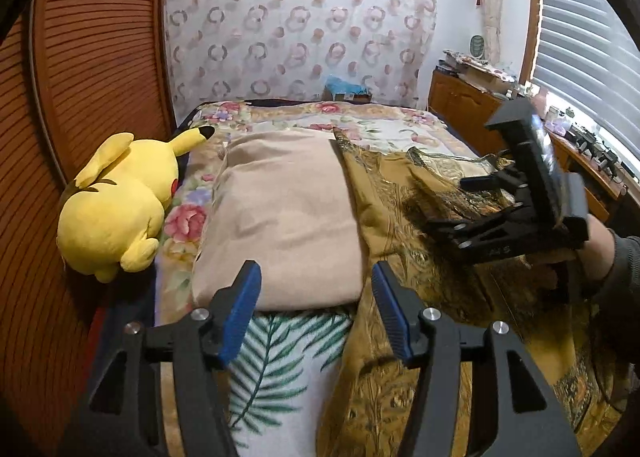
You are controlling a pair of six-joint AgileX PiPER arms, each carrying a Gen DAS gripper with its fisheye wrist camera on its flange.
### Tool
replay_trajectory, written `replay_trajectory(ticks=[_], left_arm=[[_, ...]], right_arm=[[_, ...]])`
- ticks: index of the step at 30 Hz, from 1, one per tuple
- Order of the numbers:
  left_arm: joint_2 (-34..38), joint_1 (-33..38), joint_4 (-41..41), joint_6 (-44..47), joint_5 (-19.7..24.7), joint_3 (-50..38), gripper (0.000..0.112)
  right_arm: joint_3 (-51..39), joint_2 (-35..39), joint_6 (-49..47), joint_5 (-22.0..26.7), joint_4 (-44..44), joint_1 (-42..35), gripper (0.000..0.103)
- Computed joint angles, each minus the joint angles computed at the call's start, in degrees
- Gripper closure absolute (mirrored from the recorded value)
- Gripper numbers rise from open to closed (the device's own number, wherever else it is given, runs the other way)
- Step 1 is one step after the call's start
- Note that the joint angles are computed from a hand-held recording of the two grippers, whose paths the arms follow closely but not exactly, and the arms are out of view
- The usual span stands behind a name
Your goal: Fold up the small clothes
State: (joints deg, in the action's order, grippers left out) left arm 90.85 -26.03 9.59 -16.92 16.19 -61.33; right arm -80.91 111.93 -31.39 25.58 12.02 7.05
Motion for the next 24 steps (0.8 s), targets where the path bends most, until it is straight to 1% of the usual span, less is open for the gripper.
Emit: replay_trajectory(ticks=[1,2,4,8,10,12,16,20,24], left_arm=[[1.2,-0.2,0.3,-0.1,0.5,-1.4,0.056],[2.2,-0.4,0.2,0.1,1.0,-2.6,0.056],[4.6,-0.5,-2.4,3.3,2.2,-5.7,0.056],[10.6,-1.2,-5.1,7.6,6.1,-14.3,0.056],[13.6,-1.3,-7.3,10.3,8.2,-18.8,0.056],[17.3,-1.0,-10.6,13.8,11.0,-24.5,0.056],[23.2,-0.4,-13.5,16.4,15.4,-33.6,0.056],[28.9,0.2,-16.1,18.2,19.9,-42.9,0.057],[33.1,0.4,-15.5,17.8,23.9,-50.1,0.064]], right_arm=[[0.0,-0.2,-0.1,-0.3,-0.1,-1.0,0.008],[0.1,-0.5,-2.4,-0.3,2.0,-2.8,0.008],[-0.2,-0.9,-6.0,0.8,6.2,-5.5,0.008],[-1.0,-2.0,-17.9,6.0,18.7,-11.7,0.008],[-1.8,-2.3,-22.3,8.8,22.6,-14.4,0.008],[-2.4,-2.5,-24.5,10.5,24.0,-16.4,0.008],[-1.4,-3.2,-28.1,12.3,25.4,-20.8,0.008],[-1.9,-1.8,-28.9,12.6,24.9,-24.5,0.008],[-4.4,1.2,-27.2,13.5,23.4,-26.5,0.008]])
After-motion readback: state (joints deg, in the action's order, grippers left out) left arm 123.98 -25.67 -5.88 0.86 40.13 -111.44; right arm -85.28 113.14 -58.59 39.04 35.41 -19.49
